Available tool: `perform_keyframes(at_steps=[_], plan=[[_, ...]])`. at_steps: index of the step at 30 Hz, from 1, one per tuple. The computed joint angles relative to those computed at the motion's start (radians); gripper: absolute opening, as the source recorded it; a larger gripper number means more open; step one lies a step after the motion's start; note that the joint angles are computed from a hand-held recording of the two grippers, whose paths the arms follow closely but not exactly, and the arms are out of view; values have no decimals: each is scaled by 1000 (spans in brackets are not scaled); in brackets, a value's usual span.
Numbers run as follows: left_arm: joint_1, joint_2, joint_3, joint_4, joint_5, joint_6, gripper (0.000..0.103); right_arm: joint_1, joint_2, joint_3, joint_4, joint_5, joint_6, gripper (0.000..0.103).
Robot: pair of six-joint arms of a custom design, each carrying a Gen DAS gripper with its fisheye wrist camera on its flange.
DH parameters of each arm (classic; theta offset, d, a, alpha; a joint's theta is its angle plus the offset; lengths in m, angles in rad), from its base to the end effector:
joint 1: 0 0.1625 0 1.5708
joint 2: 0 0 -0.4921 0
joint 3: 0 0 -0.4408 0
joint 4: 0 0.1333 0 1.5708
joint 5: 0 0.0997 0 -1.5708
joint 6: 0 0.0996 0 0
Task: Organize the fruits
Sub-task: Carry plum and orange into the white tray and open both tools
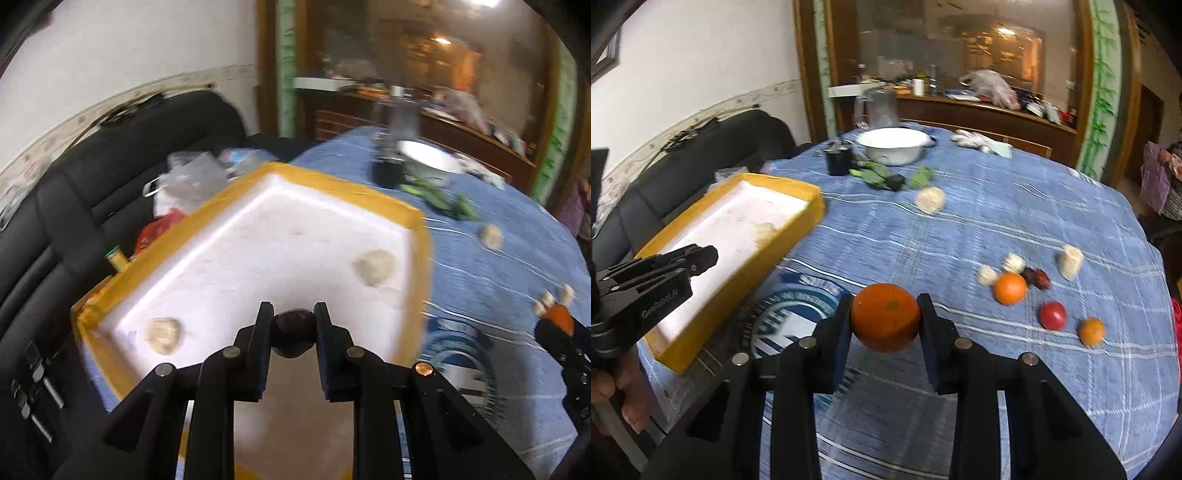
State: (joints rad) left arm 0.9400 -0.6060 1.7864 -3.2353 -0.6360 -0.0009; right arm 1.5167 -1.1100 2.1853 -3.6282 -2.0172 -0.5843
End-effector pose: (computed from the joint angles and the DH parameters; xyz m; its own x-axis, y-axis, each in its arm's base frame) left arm -0.2334 -0.6815 0.0292 -0.7010 0.0473 -0.7116 0.5214 0.7148 -0.4661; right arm 0.0600 -0.5625 0.2485 -0.7516 0.0339 0.6587 -0.4611 0.6872 -0.5615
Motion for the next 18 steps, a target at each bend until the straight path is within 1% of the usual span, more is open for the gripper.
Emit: perform_keyframes(at_steps=[4,7,10,14,18], plan=[[35,-10,-26,33,32,-26,20,25,41,-47,51,40,-3,36],[55,-13,-44,55,46,-36,21,47,83,-90,82,50,-10,36],[71,-20,-54,80,54,-54,21,73,134,-148,121,52,-23,36],[88,-25,-66,111,64,-76,21,98,200,-228,185,52,-20,36],[103,-24,-85,151,73,-91,21,112,255,-292,236,41,-23,36]])
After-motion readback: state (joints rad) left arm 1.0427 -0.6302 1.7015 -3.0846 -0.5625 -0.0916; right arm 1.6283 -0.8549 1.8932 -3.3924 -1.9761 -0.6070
